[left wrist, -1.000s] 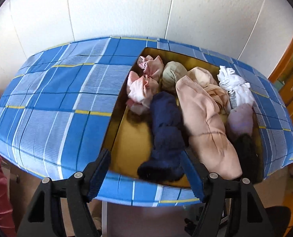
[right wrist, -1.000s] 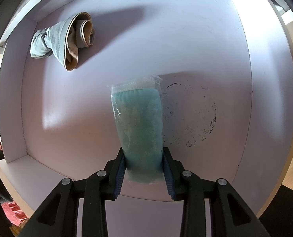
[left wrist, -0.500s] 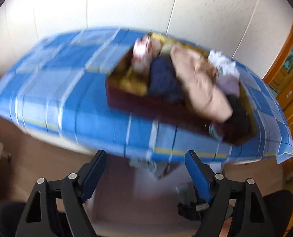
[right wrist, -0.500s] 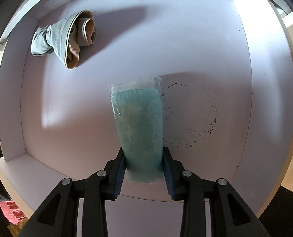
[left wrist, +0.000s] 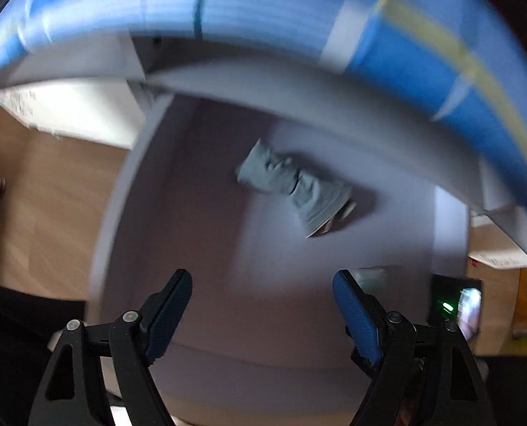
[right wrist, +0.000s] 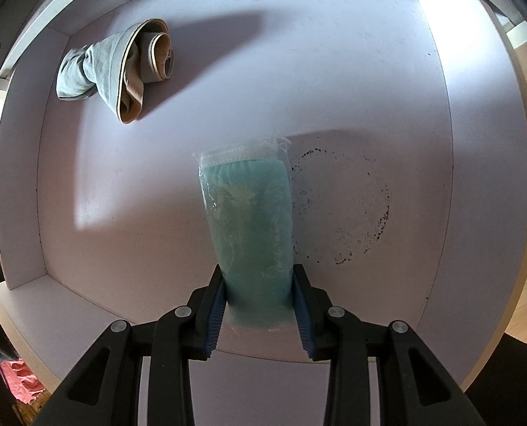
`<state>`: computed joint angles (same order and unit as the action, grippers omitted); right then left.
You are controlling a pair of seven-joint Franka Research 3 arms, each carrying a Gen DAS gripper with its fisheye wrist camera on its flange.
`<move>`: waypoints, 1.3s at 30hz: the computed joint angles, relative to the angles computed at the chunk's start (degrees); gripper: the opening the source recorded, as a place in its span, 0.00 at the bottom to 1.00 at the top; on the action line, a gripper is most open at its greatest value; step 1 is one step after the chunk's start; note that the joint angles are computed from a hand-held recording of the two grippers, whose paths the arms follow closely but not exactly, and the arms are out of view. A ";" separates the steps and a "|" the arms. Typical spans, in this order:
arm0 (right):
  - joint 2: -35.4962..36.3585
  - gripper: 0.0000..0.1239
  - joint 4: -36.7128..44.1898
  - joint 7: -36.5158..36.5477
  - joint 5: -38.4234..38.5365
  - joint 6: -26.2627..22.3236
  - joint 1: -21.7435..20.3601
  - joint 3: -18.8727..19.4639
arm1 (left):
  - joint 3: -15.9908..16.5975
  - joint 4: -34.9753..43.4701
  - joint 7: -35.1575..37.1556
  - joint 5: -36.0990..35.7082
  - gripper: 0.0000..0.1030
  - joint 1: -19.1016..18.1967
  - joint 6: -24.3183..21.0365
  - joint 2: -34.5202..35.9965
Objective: Organize soft objects
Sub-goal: 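Move the left gripper into the compartment and grasp the grey-green sock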
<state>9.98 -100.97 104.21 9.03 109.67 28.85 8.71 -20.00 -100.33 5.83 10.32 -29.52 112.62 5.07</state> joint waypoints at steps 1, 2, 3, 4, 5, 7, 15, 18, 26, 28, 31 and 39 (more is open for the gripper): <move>-0.01 0.29 0.04 0.04 0.04 -0.03 0.00 0.00 | 0.22 -0.91 -1.08 -0.79 0.80 0.25 1.30 0.15; -0.11 0.29 -0.14 0.09 0.14 0.11 0.01 0.01 | 0.33 -1.74 -2.45 -1.41 0.80 0.38 2.57 0.31; -0.19 0.29 -0.29 0.09 0.32 0.24 -0.04 -0.01 | 0.46 -2.83 -4.52 -2.39 0.80 0.55 4.28 0.45; -0.29 0.29 -0.46 0.19 0.61 0.43 -0.12 -0.04 | 0.56 -3.74 -5.81 -3.35 0.80 0.76 5.94 0.52; -0.33 0.29 -0.56 0.10 0.77 0.50 -0.22 -0.08 | 0.67 -4.58 -6.98 -4.39 0.81 1.03 7.82 0.68; -0.43 0.29 -0.72 0.19 1.04 0.67 -0.34 -0.11 | 0.86 -4.72 -8.55 -4.99 0.81 1.33 9.55 1.77; -0.82 0.29 -1.44 -0.41 2.31 0.97 -1.30 -0.44 | 2.11 -4.69 -12.82 -5.64 0.87 2.81 17.37 5.49; -0.93 0.29 -1.60 -0.57 2.76 0.89 -1.61 -0.50 | 2.53 -5.25 -14.50 -5.73 0.87 3.41 19.56 6.08; -1.28 0.29 -2.06 -1.22 3.09 0.94 -2.17 -0.66 | 2.87 0.69 -13.07 -5.38 0.87 4.20 14.74 11.02; -1.32 0.29 -2.09 -1.36 3.43 0.88 -2.41 -0.75 | 2.89 2.59 -11.44 -5.10 0.87 4.14 12.50 12.25; -1.28 0.29 -2.11 -1.19 3.35 0.91 -2.40 -0.70 | 3.11 3.66 -10.07 -4.22 0.87 3.81 8.89 12.46; -0.85 0.29 -1.32 -0.87 2.49 0.54 -2.10 -0.60 | 2.24 -1.30 -7.75 -5.19 0.87 3.68 8.07 8.28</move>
<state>9.13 -102.29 103.33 11.52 110.21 26.75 8.11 -17.77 -101.64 -1.92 5.13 -25.84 120.69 13.35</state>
